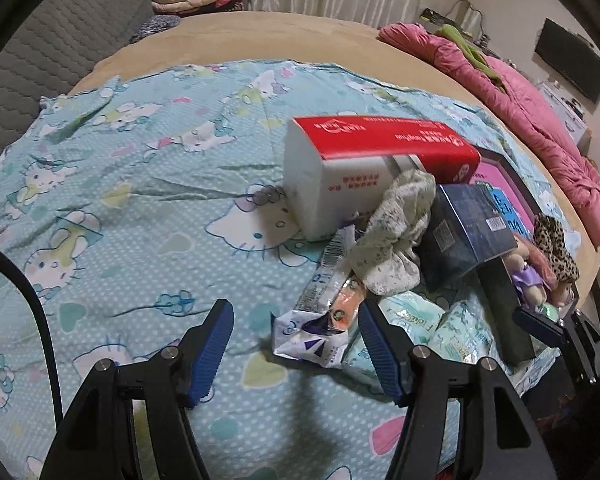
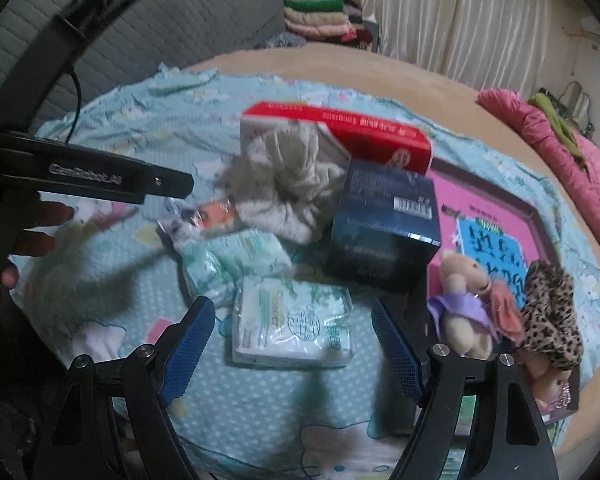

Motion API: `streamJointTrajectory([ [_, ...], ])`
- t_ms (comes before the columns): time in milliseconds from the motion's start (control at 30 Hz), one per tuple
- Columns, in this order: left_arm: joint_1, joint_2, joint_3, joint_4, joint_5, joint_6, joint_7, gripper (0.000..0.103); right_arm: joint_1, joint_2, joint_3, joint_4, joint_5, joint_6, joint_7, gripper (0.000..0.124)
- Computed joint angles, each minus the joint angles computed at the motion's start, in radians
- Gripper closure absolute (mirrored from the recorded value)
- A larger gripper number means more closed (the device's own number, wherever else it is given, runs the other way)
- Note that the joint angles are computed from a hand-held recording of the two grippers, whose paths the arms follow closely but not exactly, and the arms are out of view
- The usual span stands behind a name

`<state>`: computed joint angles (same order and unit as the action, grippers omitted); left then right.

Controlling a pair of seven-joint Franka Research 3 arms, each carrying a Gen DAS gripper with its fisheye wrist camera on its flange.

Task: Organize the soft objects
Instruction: 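Move both tools toward the white diaper packs and grey cloth, then grasp the white diaper pack with the right tool while the left tool grasps the snack wrapper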

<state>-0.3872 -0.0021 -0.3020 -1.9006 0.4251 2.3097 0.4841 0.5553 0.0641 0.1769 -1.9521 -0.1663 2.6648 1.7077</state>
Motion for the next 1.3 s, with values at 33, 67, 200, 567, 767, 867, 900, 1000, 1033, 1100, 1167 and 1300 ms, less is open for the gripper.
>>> streamJointTrajectory([
  [33, -0.001, 0.006, -0.001, 0.003, 0.000, 0.001, 0.007, 0.039, 0.001, 0.009, 0.000, 0.007, -0.006, -0.009, 0.000, 0.042],
  [67, -0.002, 0.011, -0.001, 0.005, 0.000, 0.003, 0.012, 0.039, 0.003, 0.016, -0.001, 0.014, -0.013, -0.019, 0.000, 0.042],
  [200, -0.003, 0.027, 0.002, 0.003, -0.019, 0.025, 0.036, 0.039, 0.014, 0.050, -0.008, 0.043, -0.046, -0.048, 0.003, 0.042],
  [567, 0.004, 0.069, 0.013, 0.004, -0.075, 0.089, 0.086, 0.039, 0.032, 0.123, -0.035, 0.110, -0.063, -0.099, 0.015, 0.041],
  [767, 0.007, 0.094, 0.019, 0.014, -0.094, 0.088, 0.099, 0.039, 0.026, 0.131, -0.038, 0.115, -0.014, -0.101, -0.009, 0.042],
  [867, 0.011, 0.095, 0.022, 0.008, -0.106, 0.103, 0.107, 0.039, 0.021, 0.122, -0.036, 0.103, 0.009, -0.092, -0.027, 0.047],
  [900, 0.012, 0.094, 0.022, 0.004, -0.112, 0.110, 0.107, 0.043, 0.019, 0.121, -0.035, 0.101, 0.017, -0.091, -0.034, 0.049],
  [1000, 0.013, 0.091, 0.022, -0.006, -0.121, 0.133, 0.105, 0.049, 0.017, 0.117, -0.034, 0.098, 0.030, -0.084, -0.045, 0.052],
  [1033, 0.011, 0.092, 0.022, -0.004, -0.110, 0.127, 0.102, 0.050, 0.016, 0.114, -0.034, 0.095, 0.035, -0.080, -0.046, 0.052],
  [1100, 0.011, 0.090, 0.022, -0.006, -0.104, 0.130, 0.104, 0.053, 0.015, 0.106, -0.034, 0.087, 0.041, -0.072, -0.045, 0.053],
  [1167, 0.013, 0.084, 0.022, -0.014, -0.112, 0.141, 0.105, 0.055, 0.010, 0.096, -0.032, 0.078, 0.059, -0.061, -0.046, 0.053],
  [1300, 0.015, 0.057, 0.022, -0.037, -0.108, 0.146, 0.086, 0.056, -0.005, 0.071, -0.024, 0.055, 0.114, -0.027, -0.063, 0.053],
])
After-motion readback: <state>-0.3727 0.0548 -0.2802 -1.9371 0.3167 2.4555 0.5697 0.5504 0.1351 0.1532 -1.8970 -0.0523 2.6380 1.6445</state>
